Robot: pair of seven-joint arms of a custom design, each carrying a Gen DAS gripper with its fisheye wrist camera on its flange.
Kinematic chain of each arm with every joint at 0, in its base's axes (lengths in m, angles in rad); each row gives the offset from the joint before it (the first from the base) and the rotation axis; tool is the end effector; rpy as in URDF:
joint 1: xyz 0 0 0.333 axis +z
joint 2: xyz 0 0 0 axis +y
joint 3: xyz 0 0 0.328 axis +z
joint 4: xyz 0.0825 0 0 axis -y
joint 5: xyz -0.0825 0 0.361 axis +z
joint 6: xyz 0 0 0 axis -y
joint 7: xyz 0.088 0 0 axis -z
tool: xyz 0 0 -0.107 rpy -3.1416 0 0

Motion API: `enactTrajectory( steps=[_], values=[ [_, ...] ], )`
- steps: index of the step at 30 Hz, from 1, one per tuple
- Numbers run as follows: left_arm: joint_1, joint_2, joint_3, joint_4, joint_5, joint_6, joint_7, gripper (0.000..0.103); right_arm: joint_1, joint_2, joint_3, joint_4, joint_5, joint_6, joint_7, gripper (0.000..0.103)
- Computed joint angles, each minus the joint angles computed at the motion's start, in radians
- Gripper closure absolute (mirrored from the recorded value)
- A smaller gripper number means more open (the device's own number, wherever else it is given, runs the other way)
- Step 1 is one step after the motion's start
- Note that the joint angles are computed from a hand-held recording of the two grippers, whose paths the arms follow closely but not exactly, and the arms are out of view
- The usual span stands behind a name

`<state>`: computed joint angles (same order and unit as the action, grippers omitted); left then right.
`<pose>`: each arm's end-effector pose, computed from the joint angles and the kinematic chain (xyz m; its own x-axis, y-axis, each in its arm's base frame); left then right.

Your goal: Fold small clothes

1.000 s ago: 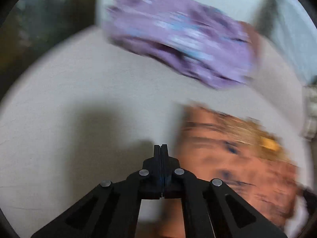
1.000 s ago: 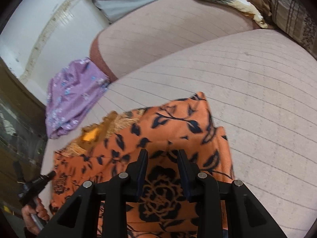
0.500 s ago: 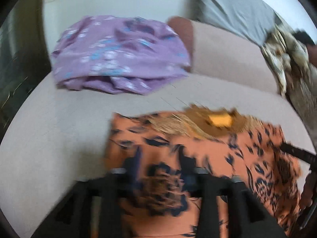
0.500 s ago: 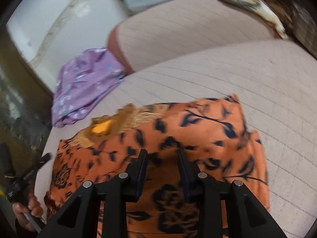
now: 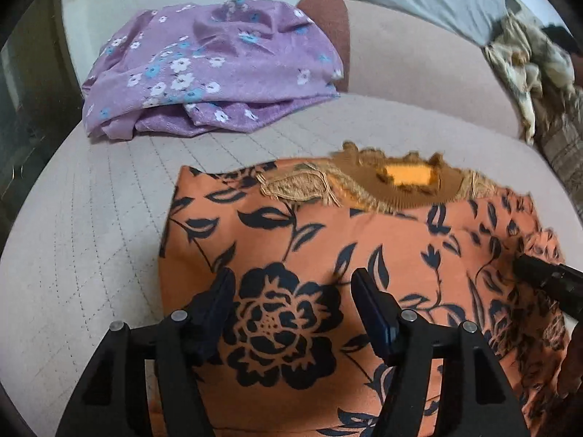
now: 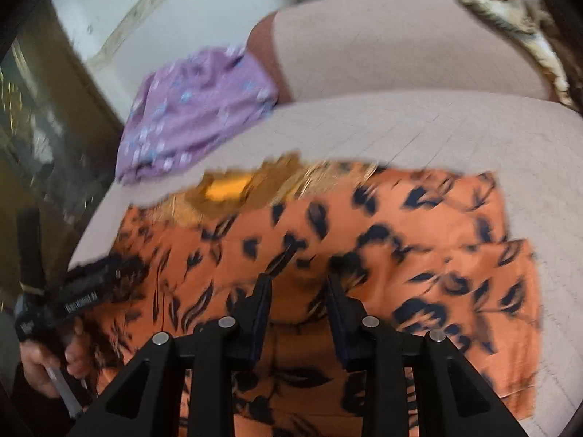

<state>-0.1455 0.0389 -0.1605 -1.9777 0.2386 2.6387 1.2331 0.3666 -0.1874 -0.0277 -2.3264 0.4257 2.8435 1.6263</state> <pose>0.5611 -0.1822 0.5403 -0.1351 -0.9908 -0.0093 -0.7927 0.1137 -0.5989 0.4814 0.1459 0.5173 0.0481 -0.9221 -0.3840 -0.8115 0.1881 -0.5532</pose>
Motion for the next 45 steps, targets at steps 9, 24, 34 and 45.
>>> enactTrajectory(
  steps=[9, 24, 34, 45],
  values=[
    [-0.004, -0.037, -0.001, -0.025, 0.087, -0.038, -0.065, 0.033, 0.036, -0.014, -0.01, 0.005, -0.02, -0.053, -0.041, 0.07],
    [0.03, -0.113, -0.041, -0.136, 0.235, -0.039, -0.15, 0.033, 0.046, -0.052, 0.028, -0.033, -0.028, -0.116, -0.084, 0.069],
    [0.117, -0.374, -0.046, -0.355, 0.166, -0.007, -0.141, 0.033, 0.08, -0.255, -0.031, -0.19, 0.081, -0.063, -0.042, 0.07],
    [0.088, -0.786, 0.126, -0.665, -0.25, -0.214, 0.124, 0.033, 0.024, -0.707, -0.123, -0.519, 0.022, -0.111, 0.2, 0.04]
  ],
)
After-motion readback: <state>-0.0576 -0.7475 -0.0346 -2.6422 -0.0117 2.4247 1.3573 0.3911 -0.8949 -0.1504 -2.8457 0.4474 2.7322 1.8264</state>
